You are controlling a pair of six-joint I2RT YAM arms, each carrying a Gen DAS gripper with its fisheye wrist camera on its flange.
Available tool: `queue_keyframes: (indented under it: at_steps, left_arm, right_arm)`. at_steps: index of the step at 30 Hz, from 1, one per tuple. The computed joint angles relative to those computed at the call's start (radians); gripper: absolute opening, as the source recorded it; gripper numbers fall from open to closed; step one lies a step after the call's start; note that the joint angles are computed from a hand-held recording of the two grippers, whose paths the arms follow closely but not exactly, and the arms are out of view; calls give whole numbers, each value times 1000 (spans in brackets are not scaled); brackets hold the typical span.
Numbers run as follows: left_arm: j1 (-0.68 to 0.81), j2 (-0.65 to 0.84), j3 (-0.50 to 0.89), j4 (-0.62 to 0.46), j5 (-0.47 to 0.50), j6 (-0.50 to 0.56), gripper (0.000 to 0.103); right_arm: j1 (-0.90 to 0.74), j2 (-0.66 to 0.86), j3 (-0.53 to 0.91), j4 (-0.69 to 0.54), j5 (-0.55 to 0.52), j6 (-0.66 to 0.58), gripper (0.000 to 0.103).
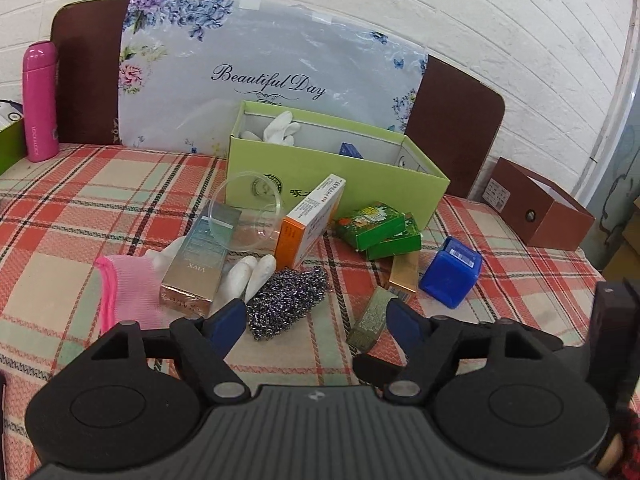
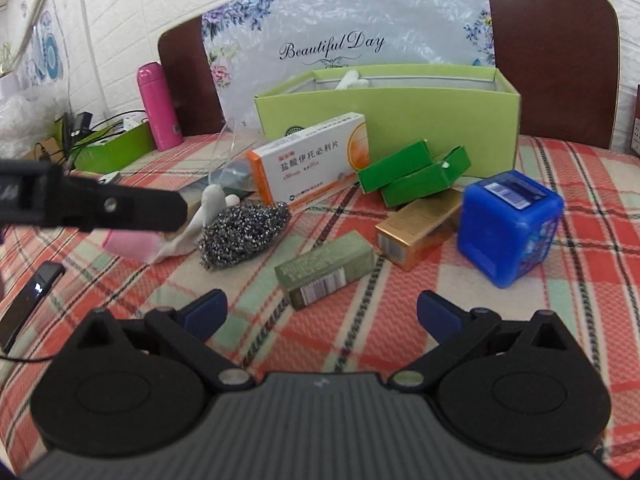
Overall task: Organize objects
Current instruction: 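Grasp the steel scrubber with the left tool while the right tool grasps the green soap box, then lift the scrubber and soap box into the lime-green box and open both tools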
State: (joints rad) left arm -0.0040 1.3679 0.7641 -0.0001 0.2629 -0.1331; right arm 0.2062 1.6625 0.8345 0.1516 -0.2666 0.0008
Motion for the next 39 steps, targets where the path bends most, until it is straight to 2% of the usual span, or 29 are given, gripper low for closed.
queue_keyframes:
  at_steps: [6,8,11,12,14,20,27,28,29,30,32,36,38,39]
  left_arm:
    - [30,35,5,0,47,-10,71]
    - [35,57,14,8,57,-19,71]
    - [30,100,40,13,58,-35,67]
    - [27,114,50,13,61,-38,65]
    - [13,148,73,18,54,-43,65]
    - [-41,242,127,59,-73,-37,65]
    - [-75,343,195,67,-184,-2,65]
    - [-79,357,203,55,-194,9,60]
    - [-88,363,203,48,-219,19,45]
    - [-97,356,189,60,-245,41,42]
    - [-93,327,182,20,-222,57,35]
    - [-67,211,120,-78,-31,9,34]
    - [-92,152,67,-87,-1,1,36]
    - [-113,133,47,-84,-14,-6,42]
  right_arm:
    - [67,85,85,0,112,67,84]
    - [67,101,93,4,125,70,63]
    - [46,84,66,22,119,23,39]
    - [28,74,59,16,91,6,36]
    - [-1,48,39,0,62,-27,23]
    - [-105,-54,-47,-41,-13,-78,23]
    - [-175,-112,-98,-58,-69,-56,23]
    - [-181,-117,-105,-57,-74,-54,23]
    - [-184,-122,-110,-57,-78,-55,23]
    - [-188,-127,-113,-59,-80,-60,23]
    - [-198,-143,-121,-73,-90,-73,23]
    - [-238,-180,-129,-119,-131,-115,23]
    - [-252,-190,-132,-136,-137,-134,23]
    - [-256,-192,-136,-134,-132,-136,23]
